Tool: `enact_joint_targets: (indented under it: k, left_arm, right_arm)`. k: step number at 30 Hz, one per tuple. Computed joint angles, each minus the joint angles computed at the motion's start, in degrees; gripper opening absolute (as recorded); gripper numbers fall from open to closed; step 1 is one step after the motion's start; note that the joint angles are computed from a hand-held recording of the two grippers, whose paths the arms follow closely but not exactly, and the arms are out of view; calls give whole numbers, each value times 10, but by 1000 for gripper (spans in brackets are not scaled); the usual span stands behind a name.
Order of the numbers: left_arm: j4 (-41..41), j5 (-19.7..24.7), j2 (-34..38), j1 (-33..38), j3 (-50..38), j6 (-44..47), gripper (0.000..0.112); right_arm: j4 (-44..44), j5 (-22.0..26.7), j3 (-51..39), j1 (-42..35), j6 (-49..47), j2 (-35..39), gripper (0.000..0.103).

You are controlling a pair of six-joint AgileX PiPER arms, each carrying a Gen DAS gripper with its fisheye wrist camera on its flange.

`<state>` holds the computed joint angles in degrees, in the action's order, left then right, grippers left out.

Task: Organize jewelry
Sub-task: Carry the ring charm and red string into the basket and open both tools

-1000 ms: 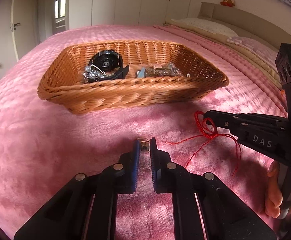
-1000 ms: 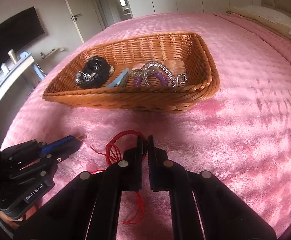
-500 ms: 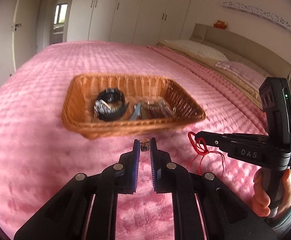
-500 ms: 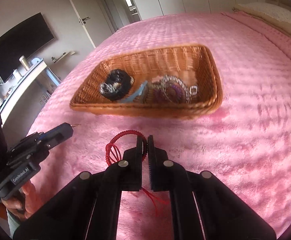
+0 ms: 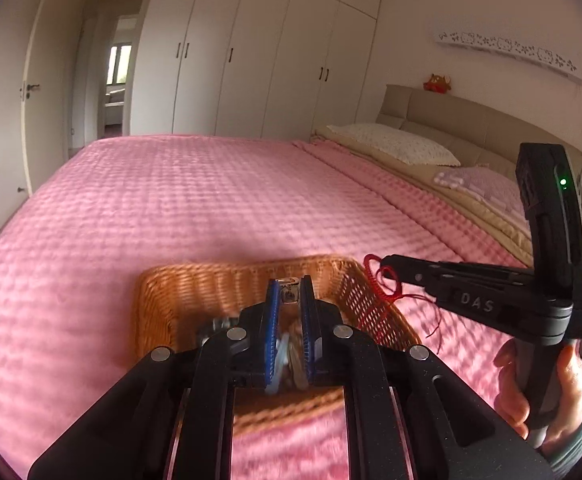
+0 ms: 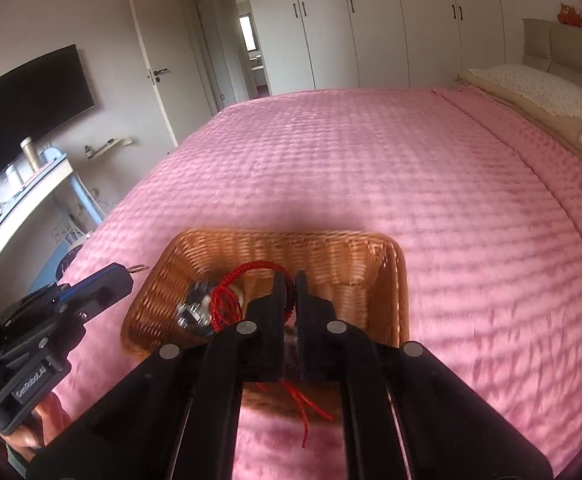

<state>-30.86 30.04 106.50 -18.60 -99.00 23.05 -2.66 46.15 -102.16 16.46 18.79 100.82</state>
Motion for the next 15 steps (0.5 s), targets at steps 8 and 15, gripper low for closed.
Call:
enact_joint_targets:
  k: [8,15]
  left_arm:
    - [117,49,156,-24,-171,-97,9]
    - [141,54,180,-37,-169,-102,9]
  right_arm:
    - [-5,88,-205,-25,-12,188,4]
    - [-11,156,-301,-27,-18,267,4]
